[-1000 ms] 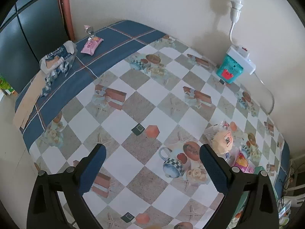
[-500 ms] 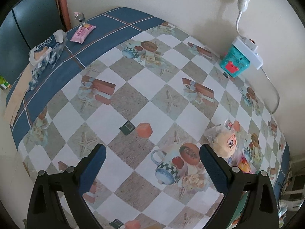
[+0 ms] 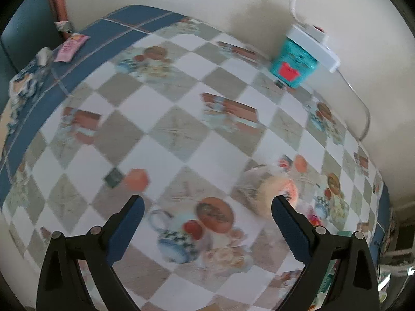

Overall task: Organize snacks
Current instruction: 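Move both open tools back toward the bun and pink wafer bag, then grasp the bagged round bun with left tool while right grasps pink wafer bag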

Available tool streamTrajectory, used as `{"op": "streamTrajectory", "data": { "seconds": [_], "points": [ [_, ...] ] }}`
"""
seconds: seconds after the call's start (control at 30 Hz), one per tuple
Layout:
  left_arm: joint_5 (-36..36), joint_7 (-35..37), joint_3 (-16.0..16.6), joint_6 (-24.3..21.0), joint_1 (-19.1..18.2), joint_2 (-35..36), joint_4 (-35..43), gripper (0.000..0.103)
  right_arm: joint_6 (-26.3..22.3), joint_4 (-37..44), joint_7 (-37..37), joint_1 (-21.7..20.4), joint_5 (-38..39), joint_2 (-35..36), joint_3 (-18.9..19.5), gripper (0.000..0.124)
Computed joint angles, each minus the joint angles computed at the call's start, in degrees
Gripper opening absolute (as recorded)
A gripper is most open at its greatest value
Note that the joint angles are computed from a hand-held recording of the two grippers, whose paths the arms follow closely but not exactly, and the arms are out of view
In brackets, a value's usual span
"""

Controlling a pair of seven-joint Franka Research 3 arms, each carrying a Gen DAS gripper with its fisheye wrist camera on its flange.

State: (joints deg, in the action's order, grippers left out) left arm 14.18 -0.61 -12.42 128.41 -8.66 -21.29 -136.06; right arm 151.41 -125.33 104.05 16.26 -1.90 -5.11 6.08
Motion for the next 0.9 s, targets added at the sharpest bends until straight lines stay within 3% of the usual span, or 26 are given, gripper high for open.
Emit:
{"op": "streamTrajectory", "data": {
  "seconds": [0.43, 0.6, 0.9],
  "points": [
    [4.8, -4.4, -0.1, 8.8, 1.7, 6.3, 1.4, 0.098, 1.5, 2.5, 10.7, -1.2, -14.3, 3.4, -0.7, 0.103],
    [6.1, -4.8, 0.4, 14.7, 2.2, 8.3, 0.7, 0.098, 1.4, 2.8, 10.0, -0.8, -13.9, 4.4, -1.4, 0.103],
    [12.3, -8.9, -0.2, 16.7, 3.0, 11.3, 2.2, 0.098, 1.3, 2.8, 9.5, -0.5, -13.2, 4.7, -1.8, 0.103]
  ]
}}
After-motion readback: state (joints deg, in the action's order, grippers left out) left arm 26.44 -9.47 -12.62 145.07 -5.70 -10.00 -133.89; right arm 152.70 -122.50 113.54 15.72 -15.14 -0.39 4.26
